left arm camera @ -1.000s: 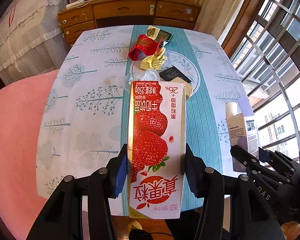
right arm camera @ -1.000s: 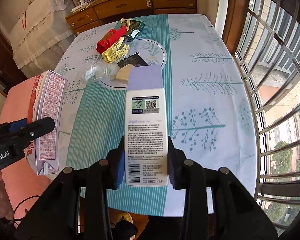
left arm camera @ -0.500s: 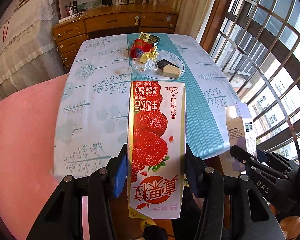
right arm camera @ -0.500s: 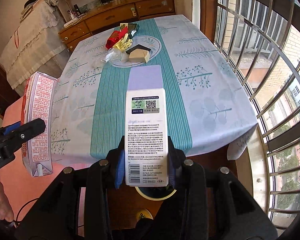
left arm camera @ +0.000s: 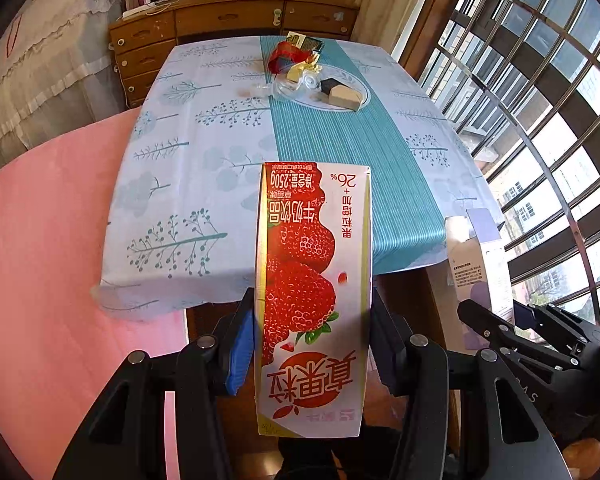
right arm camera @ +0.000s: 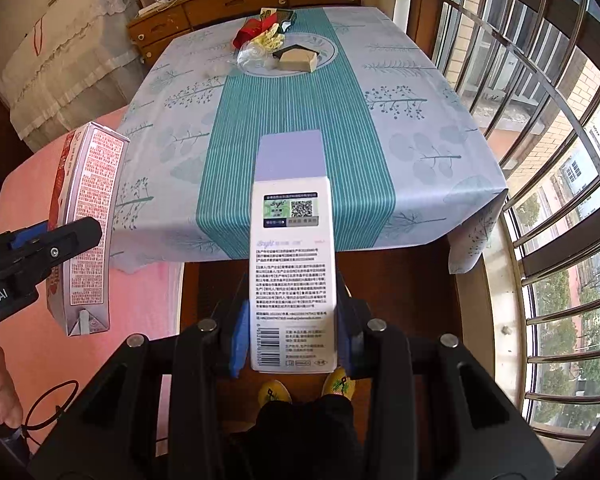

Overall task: Collect trash
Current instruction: 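Carry the milk carton and white box down over the trash bin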

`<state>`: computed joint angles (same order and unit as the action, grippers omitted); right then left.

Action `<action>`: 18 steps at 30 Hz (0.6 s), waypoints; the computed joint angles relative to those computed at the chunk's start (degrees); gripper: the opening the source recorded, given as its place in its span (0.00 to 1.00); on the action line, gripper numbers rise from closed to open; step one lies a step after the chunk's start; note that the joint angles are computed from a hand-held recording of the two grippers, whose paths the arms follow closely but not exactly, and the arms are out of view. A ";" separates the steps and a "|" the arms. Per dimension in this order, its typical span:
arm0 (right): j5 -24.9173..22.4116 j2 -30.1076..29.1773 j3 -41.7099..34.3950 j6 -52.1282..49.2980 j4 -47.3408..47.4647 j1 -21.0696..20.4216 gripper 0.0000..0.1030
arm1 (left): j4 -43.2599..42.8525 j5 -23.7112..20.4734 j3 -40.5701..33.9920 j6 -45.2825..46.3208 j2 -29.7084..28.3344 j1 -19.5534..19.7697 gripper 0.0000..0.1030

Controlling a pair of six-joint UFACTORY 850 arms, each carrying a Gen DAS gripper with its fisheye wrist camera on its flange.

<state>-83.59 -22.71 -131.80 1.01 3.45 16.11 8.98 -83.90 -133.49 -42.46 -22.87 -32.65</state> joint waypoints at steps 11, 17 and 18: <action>6.97 8.11 26.51 -3.83 4.59 -2.26 0.31 | -2.49 9.01 23.20 -7.25 6.17 -2.89 0.49; 14.55 8.68 40.05 -4.33 5.50 -4.01 0.31 | -5.52 17.82 35.26 -9.70 5.98 -3.46 0.49; 16.12 8.47 41.87 -4.11 5.45 -4.23 0.31 | -6.10 19.62 37.17 -9.45 5.66 -3.43 0.49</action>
<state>-67.47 -14.24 -89.94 -3.10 8.90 11.87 2.88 -64.28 -96.32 -51.91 -17.21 -36.08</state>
